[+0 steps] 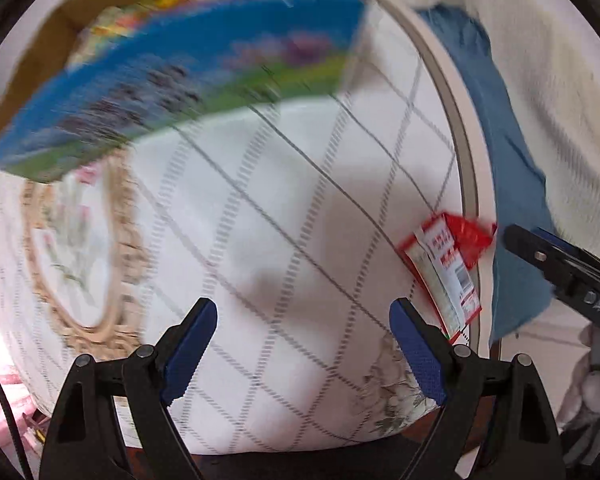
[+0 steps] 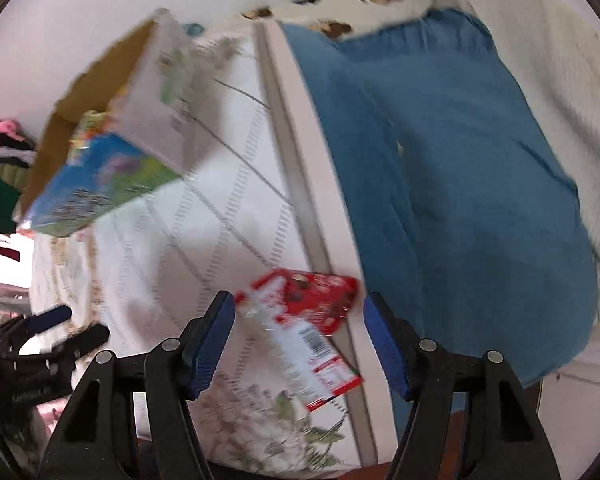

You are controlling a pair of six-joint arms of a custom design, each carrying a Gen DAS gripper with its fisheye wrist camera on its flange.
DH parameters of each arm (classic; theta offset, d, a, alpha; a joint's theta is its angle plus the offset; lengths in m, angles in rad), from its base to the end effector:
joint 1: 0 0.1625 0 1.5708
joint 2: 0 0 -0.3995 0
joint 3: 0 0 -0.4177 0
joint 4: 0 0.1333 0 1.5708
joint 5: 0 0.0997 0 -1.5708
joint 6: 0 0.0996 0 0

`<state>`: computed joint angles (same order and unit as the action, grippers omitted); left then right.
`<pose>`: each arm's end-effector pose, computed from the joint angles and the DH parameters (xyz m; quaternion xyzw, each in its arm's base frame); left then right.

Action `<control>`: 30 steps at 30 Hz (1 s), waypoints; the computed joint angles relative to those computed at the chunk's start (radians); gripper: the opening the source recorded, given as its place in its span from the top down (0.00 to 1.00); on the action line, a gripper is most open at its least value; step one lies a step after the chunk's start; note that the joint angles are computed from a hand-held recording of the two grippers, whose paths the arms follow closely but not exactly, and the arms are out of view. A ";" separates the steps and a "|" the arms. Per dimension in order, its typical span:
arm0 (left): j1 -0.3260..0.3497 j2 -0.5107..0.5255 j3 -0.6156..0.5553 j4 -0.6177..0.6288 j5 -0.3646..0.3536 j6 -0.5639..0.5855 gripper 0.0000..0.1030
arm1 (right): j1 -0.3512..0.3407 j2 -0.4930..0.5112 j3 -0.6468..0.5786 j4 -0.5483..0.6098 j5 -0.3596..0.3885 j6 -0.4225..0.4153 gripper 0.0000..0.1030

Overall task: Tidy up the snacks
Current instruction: 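Grasp the red-white spicy stick packet with the left tool while the right tool grasps the red candy packet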

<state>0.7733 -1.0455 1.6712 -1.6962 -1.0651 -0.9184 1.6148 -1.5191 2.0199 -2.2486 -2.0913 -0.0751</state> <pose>-0.2915 -0.5383 0.1392 0.0051 0.9401 -0.0266 0.3398 0.1057 -0.4962 0.2934 0.0346 -0.9622 0.0814 0.2576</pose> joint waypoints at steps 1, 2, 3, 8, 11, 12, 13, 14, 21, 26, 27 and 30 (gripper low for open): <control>0.006 0.025 -0.010 -0.001 -0.019 -0.001 0.14 | -0.023 0.013 0.009 -0.019 0.008 -0.010 0.33; 0.012 0.043 -0.016 -0.004 -0.034 -0.002 0.14 | -0.046 0.029 0.015 -0.028 0.025 -0.027 0.33; 0.020 0.066 -0.027 -0.001 -0.055 -0.011 0.14 | -0.058 0.047 0.015 -0.034 0.028 -0.034 0.33; 0.046 0.114 -0.037 -0.063 -0.168 -0.055 0.14 | -0.120 0.080 0.052 -0.134 0.069 -0.080 0.55; 0.062 0.133 -0.035 -0.141 -0.256 -0.099 0.17 | -0.126 0.047 0.072 -0.162 0.069 -0.125 0.56; 0.069 0.141 -0.034 -0.167 -0.285 -0.123 0.18 | -0.135 0.026 0.077 -0.158 0.076 -0.127 0.56; 0.079 0.150 -0.031 -0.202 -0.320 -0.144 0.18 | -0.145 0.012 0.076 -0.147 0.079 -0.130 0.56; 0.086 0.162 -0.033 -0.223 -0.341 -0.165 0.18 | -0.154 -0.003 0.075 -0.140 0.080 -0.134 0.56; 0.101 0.224 -0.004 -0.340 -0.392 -0.294 0.17 | -0.227 -0.038 0.041 -0.061 0.097 -0.209 0.56; 0.096 0.249 -0.016 -0.328 -0.360 -0.359 0.17 | -0.225 -0.048 0.036 -0.064 0.076 -0.278 0.56; 0.091 0.258 -0.024 -0.311 -0.348 -0.355 0.23 | -0.221 -0.051 0.038 -0.070 0.073 -0.292 0.56; 0.064 0.289 -0.062 -0.235 -0.305 -0.267 0.46 | -0.209 -0.069 0.045 -0.086 0.068 -0.322 0.56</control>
